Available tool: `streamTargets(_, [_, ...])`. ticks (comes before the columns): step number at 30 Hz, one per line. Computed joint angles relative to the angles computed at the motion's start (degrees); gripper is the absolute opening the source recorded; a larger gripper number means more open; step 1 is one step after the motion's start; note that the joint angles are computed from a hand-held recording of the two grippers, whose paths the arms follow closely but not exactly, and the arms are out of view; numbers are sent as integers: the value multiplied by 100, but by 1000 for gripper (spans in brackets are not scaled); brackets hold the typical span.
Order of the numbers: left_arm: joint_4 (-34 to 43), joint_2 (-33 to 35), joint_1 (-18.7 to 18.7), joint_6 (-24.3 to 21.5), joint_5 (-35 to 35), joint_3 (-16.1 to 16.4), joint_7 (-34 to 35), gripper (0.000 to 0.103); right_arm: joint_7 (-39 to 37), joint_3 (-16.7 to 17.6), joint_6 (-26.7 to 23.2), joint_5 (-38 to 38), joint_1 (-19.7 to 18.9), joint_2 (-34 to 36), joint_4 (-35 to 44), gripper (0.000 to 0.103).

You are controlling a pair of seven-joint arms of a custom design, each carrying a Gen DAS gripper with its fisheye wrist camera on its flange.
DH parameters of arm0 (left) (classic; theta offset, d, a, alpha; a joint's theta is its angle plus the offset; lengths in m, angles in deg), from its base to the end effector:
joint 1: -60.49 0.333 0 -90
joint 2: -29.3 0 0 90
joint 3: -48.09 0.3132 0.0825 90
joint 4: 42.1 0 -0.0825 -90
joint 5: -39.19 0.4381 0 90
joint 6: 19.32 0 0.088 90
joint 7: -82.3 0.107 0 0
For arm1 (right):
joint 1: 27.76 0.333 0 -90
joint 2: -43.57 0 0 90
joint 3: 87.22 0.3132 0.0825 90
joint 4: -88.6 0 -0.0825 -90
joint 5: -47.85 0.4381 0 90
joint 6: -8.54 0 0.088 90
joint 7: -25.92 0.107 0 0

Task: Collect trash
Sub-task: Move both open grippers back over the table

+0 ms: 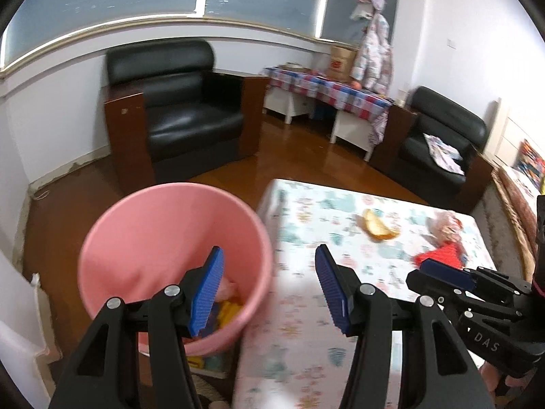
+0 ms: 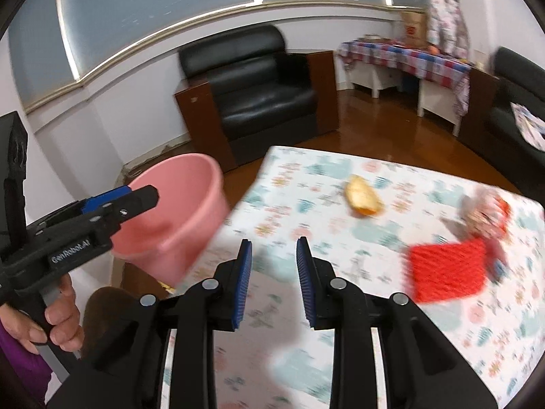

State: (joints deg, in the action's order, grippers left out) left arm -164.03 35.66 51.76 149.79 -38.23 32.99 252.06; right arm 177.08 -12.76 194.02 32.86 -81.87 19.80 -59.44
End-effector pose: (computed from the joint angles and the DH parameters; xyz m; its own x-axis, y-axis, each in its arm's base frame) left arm 0.5903 -0.1880 0.3648 -0.5490 -0.8280 0.1138 -0.5790 0.2785 -0.7663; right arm 0.4811 0.1955 0.3350 -0.2079 -0.9564 -0.2050 -0.6397 0.2915 -0.7112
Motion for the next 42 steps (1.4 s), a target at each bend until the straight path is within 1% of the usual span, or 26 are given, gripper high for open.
streamTargets(1, [-12, -3, -35, 10, 24, -32, 8, 55, 31, -132, -5, 43, 128, -59, -97, 28])
streamTargets(2, [-18, -2, -76, 29, 69, -61, -7, 55, 85, -378, -15, 110, 374, -170, -276, 28])
streamTargets(4, [-4, 26, -150, 50, 165, -115, -30, 55, 217, -763, -28, 218, 747, -387, -611, 28])
streamTargets(6, [29, 84, -232, 96, 322, -175, -123, 55, 353, -965, -31, 271, 941, -540, -848, 28])
streamTargets(7, [52, 118, -263, 108, 397, -207, -180, 55, 429, -1128, -35, 314, 1094, -638, -1017, 28])
streamTargets(8, [78, 156, -299, 117, 482, -248, -244, 55, 498, -1174, -37, 330, 1140, -698, -1106, 28])
streamTargets(10, [123, 230, -337, 147, 619, -318, -335, 55, 617, -1403, -54, 366, 1332, -826, -1359, 28])
streamTargets(13, [254, 426, -395, 220, 900, -448, -498, 55, 744, -1640, -54, 374, 1499, -957, -1625, 28])
streamTargets(16, [442, 699, -459, 324, 1390, -587, -879, 55, 868, -1869, -37, 414, 1653, -1086, -1892, 28])
streamTargets(17, [487, 767, -462, 346, 1555, -622, -1032, 55, 889, -1911, -20, 418, 1667, -1104, -1949, 27])
streamTargets(18, [562, 877, -530, 361, 1848, -604, -1325, 55, 906, -1950, -12, 426, 1685, -1121, -1997, 27])
streamTargets(20, [737, 1110, -740, 349, 2519, -460, -2024, 55, 924, -2004, 21, 447, 1683, -1142, -2090, 27])
streamTargets(23, [974, 1397, -950, 353, 3226, -299, -2764, 55, 898, -2113, 89, 494, 1700, -1148, -2219, 27])
streamTargets(27, [1334, 1786, -1346, 389, 4096, 49, -3782, 55, 790, -2124, 173, 594, 1598, -1071, -2257, 27])
streamTargets(30, [1617, 2040, -1724, 308, 4685, 443, -4587, 55, 680, -2084, 242, 696, 1495, -1018, -2259, 27])
streamTargets(34, [1915, 2304, -1948, 98, 5195, 718, -5400, 53, 531, -2089, 316, 869, 1455, -1008, -2293, 27])
streamTargets(35, [2009, 2384, -1961, 19, 5285, 745, -5574, 50, 495, -2077, 356, 914, 1420, -985, -2296, 27])
streamTargets(37, [2145, 2494, -1891, -108, 5413, 684, -5777, 45, 424, -2057, 366, 1018, 1401, -970, -2304, 27])
streamTargets(39, [2269, 2593, -1849, -237, 5584, 661, -5983, 33, 344, -2057, 408, 1097, 1362, -891, -2300, 27])
streamTargets(40, [2320, 2630, -1790, -339, 5643, 599, -6039, 30, 308, -2034, 432, 1145, 1329, -845, -2294, 27])
streamTargets(41, [2349, 2657, -1677, -426, 5659, 476, -6034, 23, 272, -2009, 435, 1198, 1310, -820, -2287, 27])
streamTargets(42, [2344, 2675, -1606, -418, 5699, 393, -6063, 20, 232, -1987, 451, 1238, 1278, -772, -2275, 27])
